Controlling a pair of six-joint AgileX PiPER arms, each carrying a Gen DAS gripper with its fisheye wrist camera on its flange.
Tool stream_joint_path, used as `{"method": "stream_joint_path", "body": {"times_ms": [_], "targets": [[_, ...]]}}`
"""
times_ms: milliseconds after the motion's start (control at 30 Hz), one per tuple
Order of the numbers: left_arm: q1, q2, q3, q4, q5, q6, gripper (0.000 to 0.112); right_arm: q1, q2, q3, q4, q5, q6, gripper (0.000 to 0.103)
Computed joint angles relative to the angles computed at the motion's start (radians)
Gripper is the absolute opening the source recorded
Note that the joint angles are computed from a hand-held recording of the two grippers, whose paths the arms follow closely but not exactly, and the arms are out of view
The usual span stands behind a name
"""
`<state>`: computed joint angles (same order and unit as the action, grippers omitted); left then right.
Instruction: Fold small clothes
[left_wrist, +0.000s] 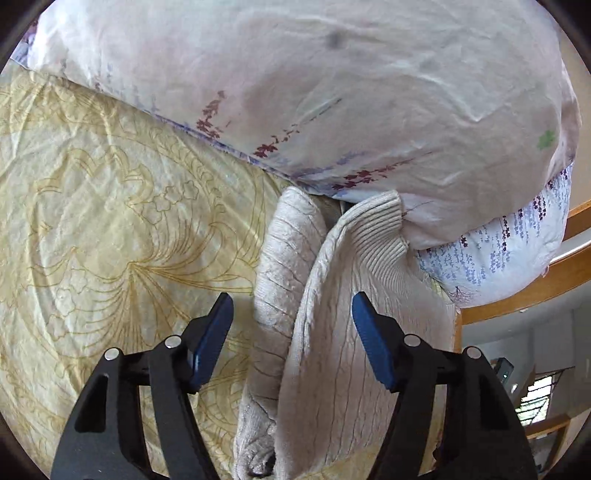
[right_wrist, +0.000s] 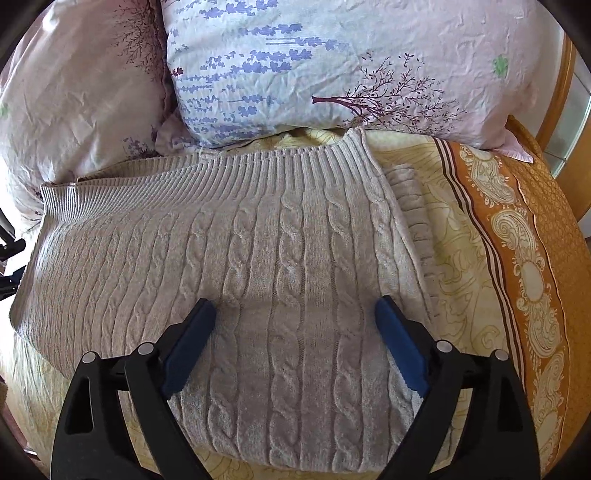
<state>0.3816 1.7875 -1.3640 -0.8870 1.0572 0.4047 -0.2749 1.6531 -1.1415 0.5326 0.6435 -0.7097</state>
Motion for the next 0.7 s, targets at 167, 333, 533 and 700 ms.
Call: {"method": "stream_joint_path", "body": {"times_ms": [167, 333, 533, 700], "targets": [[0.010, 0.079, -0.069, -0.059, 0.112, 0.045, 0.066, -0.002, -0.003, 0.001, 0.003, -0.001, -0.004, 0.092], [0.008, 0.093, -0.050, -0.098, 0.140, 0.047, 0.049, -0.003, -0.006, 0.006, 0.010, -0.003, -0.012, 0.092], [-0.035, 0.066, -0.004, -0.098, 0.097, 0.026, 0.027, -0.002, -0.006, 0.009, 0.015, -0.009, -0.017, 0.092], [-0.036, 0.047, 0.030, -0.135, 0.075, 0.024, 0.022, -0.002, -0.004, -0.001, 0.000, 0.001, 0.010, 0.092]]}}
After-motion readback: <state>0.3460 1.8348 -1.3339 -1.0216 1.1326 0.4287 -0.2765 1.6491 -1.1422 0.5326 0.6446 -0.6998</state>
